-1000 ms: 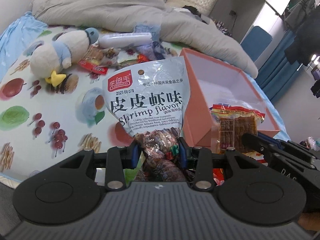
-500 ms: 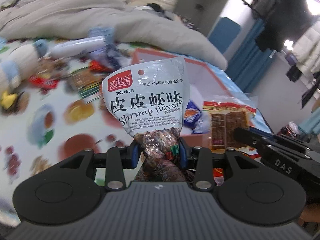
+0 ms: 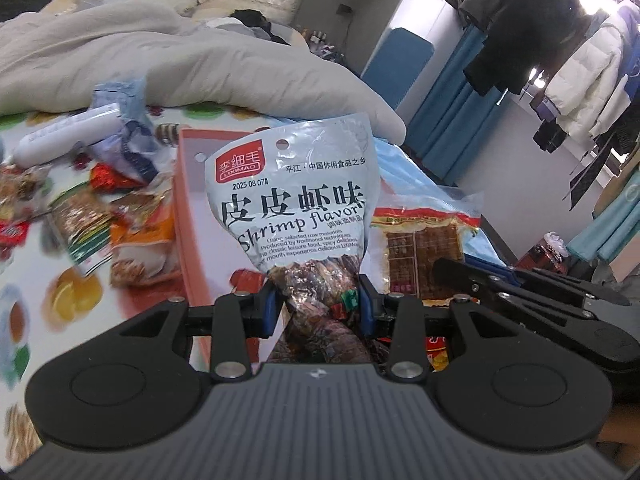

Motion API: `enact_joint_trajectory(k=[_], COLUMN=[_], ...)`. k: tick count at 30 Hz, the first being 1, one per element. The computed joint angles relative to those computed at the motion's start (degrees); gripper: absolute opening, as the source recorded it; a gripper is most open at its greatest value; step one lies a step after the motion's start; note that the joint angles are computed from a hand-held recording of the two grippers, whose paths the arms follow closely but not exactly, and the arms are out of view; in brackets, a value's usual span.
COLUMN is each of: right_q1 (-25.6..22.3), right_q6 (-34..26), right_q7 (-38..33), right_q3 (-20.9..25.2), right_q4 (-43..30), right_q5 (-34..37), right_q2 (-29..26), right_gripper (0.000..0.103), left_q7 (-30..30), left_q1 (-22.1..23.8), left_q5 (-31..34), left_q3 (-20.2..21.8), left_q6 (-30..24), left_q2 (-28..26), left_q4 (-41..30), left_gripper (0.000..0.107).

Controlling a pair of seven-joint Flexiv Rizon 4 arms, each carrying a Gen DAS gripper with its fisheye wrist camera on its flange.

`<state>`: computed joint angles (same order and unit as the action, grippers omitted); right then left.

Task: Organize snacks
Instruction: 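Carry both held packets over the pink box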

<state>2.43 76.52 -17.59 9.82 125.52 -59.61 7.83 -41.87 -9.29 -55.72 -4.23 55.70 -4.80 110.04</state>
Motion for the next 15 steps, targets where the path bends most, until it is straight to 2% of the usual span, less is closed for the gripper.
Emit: enact_joint_trajectory(k=[7, 15], right_q1=[0.65, 3.16], right_q6=[1.01, -0.81], right_q7=[-3.27, -12.17], right_q3=[-2.85, -5.27], right_q4=[-3.94, -6.49], right_q5=[2.36, 13.05], right_q2=[-5.93, -11.78], right_gripper=[0.013, 0.014], left_q7=[-4.37, -10.54], left_q1=[1.49, 2.61], left_q5=[4.14, 11.01], left_q3=[-2.42, -4.65], left_q6=[-2.15, -3.52], left_q2=[-8.97, -17.24], left_q4=[-9.05, -16.64], left_gripper=[0.044, 0.044])
